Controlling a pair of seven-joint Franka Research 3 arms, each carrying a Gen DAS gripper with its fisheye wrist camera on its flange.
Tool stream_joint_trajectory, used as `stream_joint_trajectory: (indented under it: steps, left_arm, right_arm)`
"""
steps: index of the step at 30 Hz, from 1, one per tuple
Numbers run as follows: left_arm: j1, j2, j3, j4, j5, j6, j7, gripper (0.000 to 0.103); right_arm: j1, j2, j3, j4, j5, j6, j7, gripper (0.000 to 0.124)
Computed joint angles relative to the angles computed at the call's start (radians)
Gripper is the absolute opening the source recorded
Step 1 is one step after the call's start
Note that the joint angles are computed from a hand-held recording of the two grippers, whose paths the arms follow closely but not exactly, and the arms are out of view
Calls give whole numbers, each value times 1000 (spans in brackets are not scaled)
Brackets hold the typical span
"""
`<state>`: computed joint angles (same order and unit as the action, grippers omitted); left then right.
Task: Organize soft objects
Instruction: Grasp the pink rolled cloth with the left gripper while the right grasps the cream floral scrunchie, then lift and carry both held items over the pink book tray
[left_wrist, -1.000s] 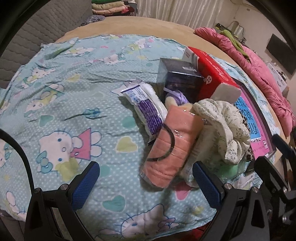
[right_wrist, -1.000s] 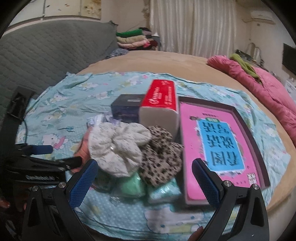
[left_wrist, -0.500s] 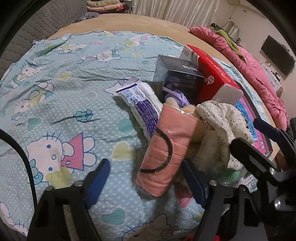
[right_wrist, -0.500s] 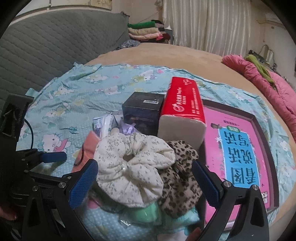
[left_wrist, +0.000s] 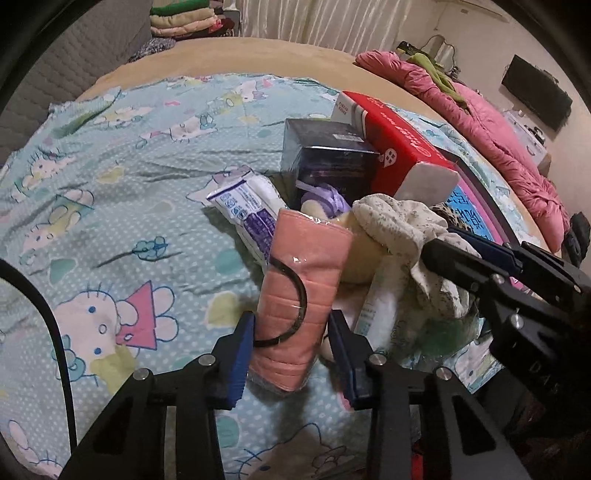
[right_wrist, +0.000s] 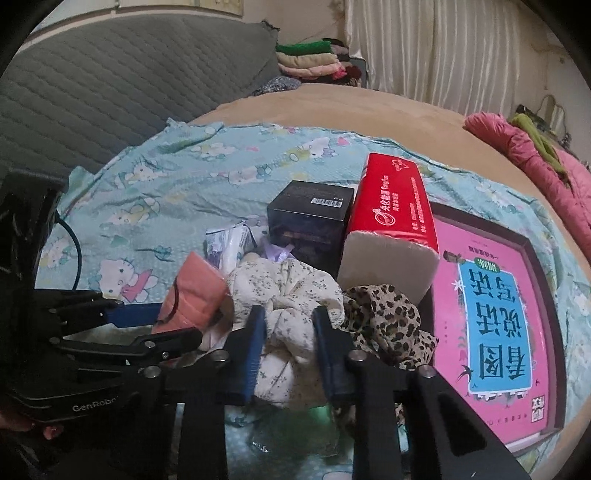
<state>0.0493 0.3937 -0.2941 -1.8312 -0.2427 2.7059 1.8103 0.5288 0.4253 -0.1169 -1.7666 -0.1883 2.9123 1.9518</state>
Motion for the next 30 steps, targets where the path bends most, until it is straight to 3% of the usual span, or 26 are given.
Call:
stream_joint_trajectory:
  steps: [3, 14, 25, 26, 30]
  left_arm:
    - [-19, -22, 16, -21, 32, 24, -22, 39]
    - [-57, -76, 55, -66, 152, 82, -104, 38]
    - [-40, -87, 49, -74, 160, 94, -119, 38]
    - [-41, -89, 50, -74, 162, 93, -122, 38]
    - [-43, -97, 51, -79, 166, 101, -128, 38]
  right_arm:
    - [-11, -15, 8, -20, 18, 14, 2, 19]
    - [-19, -41, 15, -54, 47, 47, -15, 18]
    - [2, -3, 0, -8, 26, 6, -25, 9]
    - [23, -6, -27, -12, 3, 8, 2, 8]
    - [16, -24, -25, -33, -8, 39, 12, 8]
